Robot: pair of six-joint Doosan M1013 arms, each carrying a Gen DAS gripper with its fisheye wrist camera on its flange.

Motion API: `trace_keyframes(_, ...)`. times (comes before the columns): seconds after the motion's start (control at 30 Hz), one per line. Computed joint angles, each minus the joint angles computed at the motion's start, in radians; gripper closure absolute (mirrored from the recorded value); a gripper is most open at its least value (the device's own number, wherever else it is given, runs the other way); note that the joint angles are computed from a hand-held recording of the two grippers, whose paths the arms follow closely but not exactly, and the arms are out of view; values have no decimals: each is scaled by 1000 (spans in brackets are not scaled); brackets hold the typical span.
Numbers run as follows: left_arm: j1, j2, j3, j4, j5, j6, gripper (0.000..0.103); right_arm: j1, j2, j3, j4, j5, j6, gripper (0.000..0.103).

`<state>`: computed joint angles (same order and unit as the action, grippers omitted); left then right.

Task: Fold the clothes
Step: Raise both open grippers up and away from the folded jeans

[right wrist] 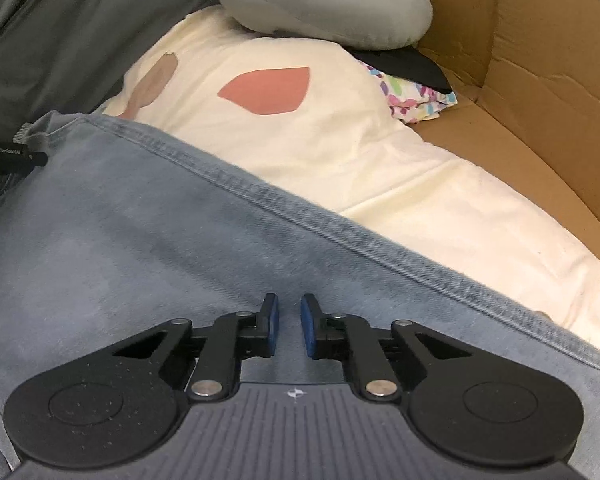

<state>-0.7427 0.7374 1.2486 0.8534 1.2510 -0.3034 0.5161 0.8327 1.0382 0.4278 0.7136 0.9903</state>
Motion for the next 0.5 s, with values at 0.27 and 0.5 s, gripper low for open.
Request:
trace_keyframes(0.27,38,-9,7,-55,-38,9,100,0,20,-54,-129,25,93,85)
trace_keyframes(0.5,23,-24,-24,-101,-36,85,92,-28,28,-98,-268,80,241,85)
